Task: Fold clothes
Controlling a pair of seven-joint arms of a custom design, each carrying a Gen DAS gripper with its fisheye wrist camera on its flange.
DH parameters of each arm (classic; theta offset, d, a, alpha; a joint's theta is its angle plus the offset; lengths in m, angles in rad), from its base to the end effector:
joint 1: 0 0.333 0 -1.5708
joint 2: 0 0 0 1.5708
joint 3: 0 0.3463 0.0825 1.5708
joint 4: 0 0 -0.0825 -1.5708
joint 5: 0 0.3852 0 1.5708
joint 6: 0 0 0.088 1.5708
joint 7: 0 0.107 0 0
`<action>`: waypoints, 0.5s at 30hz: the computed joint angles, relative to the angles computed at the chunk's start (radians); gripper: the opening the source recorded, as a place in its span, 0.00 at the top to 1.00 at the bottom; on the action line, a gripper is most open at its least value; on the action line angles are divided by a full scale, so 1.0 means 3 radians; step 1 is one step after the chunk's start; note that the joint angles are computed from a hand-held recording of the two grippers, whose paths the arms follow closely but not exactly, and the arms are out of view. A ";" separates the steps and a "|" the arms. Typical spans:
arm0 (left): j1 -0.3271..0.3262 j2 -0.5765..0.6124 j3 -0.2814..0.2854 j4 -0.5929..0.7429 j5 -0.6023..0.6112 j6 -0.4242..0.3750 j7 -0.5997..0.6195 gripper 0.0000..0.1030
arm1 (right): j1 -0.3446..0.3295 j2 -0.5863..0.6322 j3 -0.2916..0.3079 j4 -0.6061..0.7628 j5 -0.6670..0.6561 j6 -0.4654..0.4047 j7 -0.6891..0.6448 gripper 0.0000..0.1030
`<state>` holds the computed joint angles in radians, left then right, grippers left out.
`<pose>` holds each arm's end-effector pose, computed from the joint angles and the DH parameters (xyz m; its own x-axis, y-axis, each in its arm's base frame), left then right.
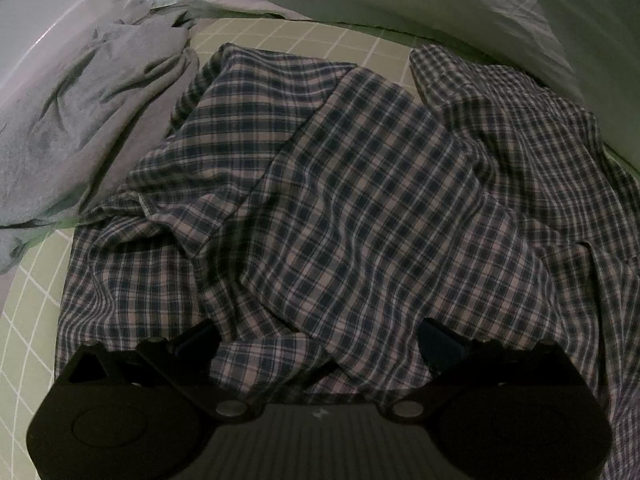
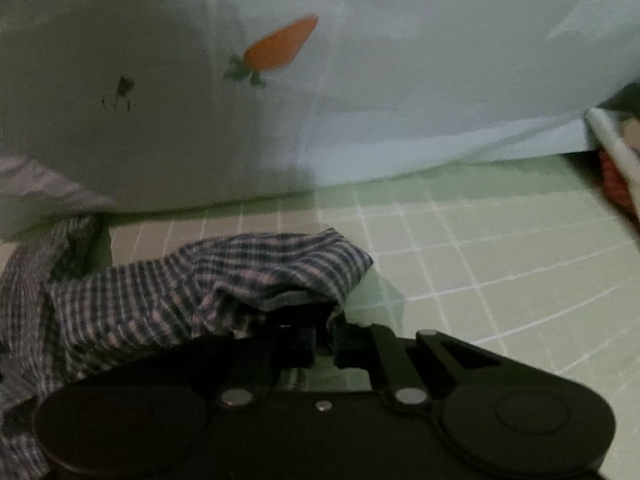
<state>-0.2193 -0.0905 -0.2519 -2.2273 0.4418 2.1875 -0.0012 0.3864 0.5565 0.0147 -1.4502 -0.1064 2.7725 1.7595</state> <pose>0.4657 -0.2221 0.4478 0.7525 -0.6586 -0.0041 -0.6102 -0.6949 -0.3805 0.7123 0.3040 0.4793 0.3028 -0.9521 -0.0423 -0.6949 -0.1902 -0.6935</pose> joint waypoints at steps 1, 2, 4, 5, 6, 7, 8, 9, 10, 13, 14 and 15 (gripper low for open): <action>-0.0002 -0.0003 -0.0002 0.0002 0.0001 -0.0005 -0.0001 0.00 | 0.0045 -0.0029 -0.0055 -0.0027 -0.0055 0.0038 0.0042 0.93; -0.0003 -0.0006 -0.0003 0.0004 0.0003 -0.0010 -0.0002 0.00 | 0.0099 -0.0058 -0.0117 -0.0055 -0.0139 0.0089 0.0080 0.93; -0.0004 -0.0007 -0.0005 -0.0005 0.0012 -0.0003 -0.0010 0.00 | 0.0218 -0.0097 -0.0235 -0.0105 -0.0375 0.0254 0.0100 0.93; -0.0004 -0.0007 -0.0005 -0.0011 0.0017 0.0002 -0.0015 0.00 | 0.0274 -0.0105 -0.0287 -0.0116 -0.0486 0.0335 0.0108 0.93; -0.0004 -0.0007 -0.0006 -0.0016 0.0022 0.0007 -0.0019 0.00 | 0.0310 -0.0097 -0.0304 -0.0103 -0.0551 0.0396 0.0114 0.93; -0.0004 -0.0007 -0.0006 -0.0022 0.0027 0.0011 -0.0024 0.00 | 0.0333 -0.0080 -0.0295 -0.0075 -0.0587 0.0448 0.0108 0.93; -0.0005 -0.0007 -0.0007 -0.0027 0.0032 0.0016 -0.0029 0.00 | 0.0326 -0.0053 -0.0236 -0.0036 -0.0582 0.0485 0.0057 0.93; -0.0006 -0.0009 -0.0008 -0.0030 0.0034 0.0017 -0.0030 0.00 | 0.0288 -0.0015 -0.0122 0.0015 -0.0534 0.0505 -0.0045 0.93; -0.0007 -0.0011 -0.0009 -0.0032 0.0033 0.0017 -0.0030 0.00 | 0.0256 0.0027 -0.0012 0.0070 -0.0476 0.0523 -0.0155 0.93; -0.0010 -0.0027 -0.0011 -0.0046 0.0028 0.0018 -0.0027 0.00 | 0.0115 0.0132 0.0411 0.0151 -0.0197 0.0491 -0.0610 0.93; -0.0010 -0.0033 -0.0012 -0.0051 0.0026 0.0019 -0.0025 0.00 | 0.0075 0.0164 0.0543 0.0163 -0.0100 0.0423 -0.0766 0.94; -0.0010 -0.0039 -0.0013 -0.0056 0.0025 0.0019 -0.0024 0.00 | 0.0055 0.0183 0.0631 0.0158 -0.0022 0.0344 -0.0893 0.93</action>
<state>-0.2224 -0.1021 -0.2560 -2.2442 0.4492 2.1933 -0.0084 0.4029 0.6115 0.2039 -1.4026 -0.1130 2.8757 1.4917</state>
